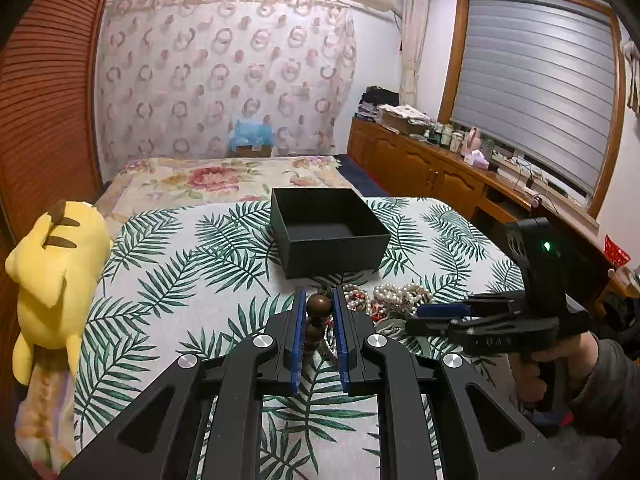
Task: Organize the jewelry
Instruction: 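Close the right tool on the purple crystal brooch while the left tool holds the brown beads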
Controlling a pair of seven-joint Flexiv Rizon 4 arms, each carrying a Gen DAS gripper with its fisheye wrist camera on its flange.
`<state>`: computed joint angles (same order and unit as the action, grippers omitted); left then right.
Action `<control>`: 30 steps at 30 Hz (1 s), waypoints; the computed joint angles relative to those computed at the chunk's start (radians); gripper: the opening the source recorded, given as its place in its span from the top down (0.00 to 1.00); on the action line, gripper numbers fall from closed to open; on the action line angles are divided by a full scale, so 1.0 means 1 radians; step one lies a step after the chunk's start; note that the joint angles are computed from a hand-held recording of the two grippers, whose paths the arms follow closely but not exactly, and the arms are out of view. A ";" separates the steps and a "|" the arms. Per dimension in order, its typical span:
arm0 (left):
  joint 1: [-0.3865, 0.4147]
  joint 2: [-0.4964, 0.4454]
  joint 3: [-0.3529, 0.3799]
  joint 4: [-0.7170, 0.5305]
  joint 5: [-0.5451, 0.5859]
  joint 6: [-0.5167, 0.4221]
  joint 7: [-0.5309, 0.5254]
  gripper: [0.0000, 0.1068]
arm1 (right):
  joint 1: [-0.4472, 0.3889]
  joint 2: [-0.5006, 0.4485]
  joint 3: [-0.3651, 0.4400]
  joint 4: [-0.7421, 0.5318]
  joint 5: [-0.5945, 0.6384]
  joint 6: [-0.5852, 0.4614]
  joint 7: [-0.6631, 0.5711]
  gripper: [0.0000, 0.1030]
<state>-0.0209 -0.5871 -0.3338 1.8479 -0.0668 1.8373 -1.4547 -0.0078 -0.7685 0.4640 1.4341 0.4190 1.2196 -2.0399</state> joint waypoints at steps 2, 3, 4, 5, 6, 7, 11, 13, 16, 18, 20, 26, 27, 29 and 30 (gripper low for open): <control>0.008 -0.001 -0.007 0.000 0.003 -0.001 0.001 0.88 | -0.002 -0.006 -0.001 -0.015 0.005 -0.011 0.010 0.55; 0.009 -0.001 -0.008 0.000 0.004 -0.001 0.001 0.88 | 0.000 -0.011 -0.004 -0.023 0.004 -0.016 0.014 0.55; 0.009 -0.001 -0.008 0.000 0.004 -0.001 0.001 0.88 | -0.001 -0.016 -0.002 -0.034 0.005 -0.027 0.016 0.55; 0.008 -0.001 -0.008 0.001 0.004 0.000 0.001 0.88 | -0.006 -0.024 0.002 -0.048 0.010 -0.045 0.019 0.55; 0.009 -0.001 -0.008 0.001 0.004 -0.001 0.001 0.88 | -0.010 -0.032 0.005 -0.063 0.015 -0.070 0.024 0.55; 0.010 -0.001 -0.010 0.001 0.005 -0.001 0.001 0.88 | -0.015 -0.037 0.011 -0.074 0.026 -0.083 0.019 0.55; 0.008 -0.002 -0.008 0.001 0.006 0.001 0.001 0.88 | -0.008 -0.037 -0.002 -0.087 0.050 -0.103 0.012 0.55; 0.008 -0.002 -0.008 0.001 0.006 0.001 0.001 0.88 | -0.006 -0.034 -0.006 -0.087 0.059 -0.108 0.009 0.58; 0.002 -0.005 -0.004 0.000 0.006 0.004 0.000 0.88 | -0.001 -0.026 -0.012 -0.083 0.073 -0.108 -0.002 0.64; 0.001 -0.005 -0.002 0.000 0.006 0.003 -0.001 0.88 | 0.004 -0.020 -0.014 -0.075 0.076 -0.102 -0.011 0.64; 0.000 -0.004 -0.002 0.001 0.006 0.005 -0.001 0.88 | 0.005 -0.012 -0.010 -0.064 0.085 -0.094 -0.024 0.64; 0.000 -0.009 -0.002 -0.004 0.008 0.007 -0.003 0.88 | 0.018 0.024 -0.007 -0.017 0.081 -0.028 -0.062 0.64; -0.003 -0.009 0.001 -0.006 0.007 0.008 -0.003 0.89 | 0.022 0.029 -0.009 -0.010 0.077 -0.015 -0.065 0.64; -0.005 -0.010 0.004 -0.013 0.006 0.003 0.000 0.88 | 0.032 0.040 -0.015 0.009 0.063 0.018 -0.070 0.65; -0.003 -0.010 0.002 -0.014 0.007 0.003 0.001 0.88 | 0.034 0.043 -0.016 0.014 0.055 0.028 -0.067 0.65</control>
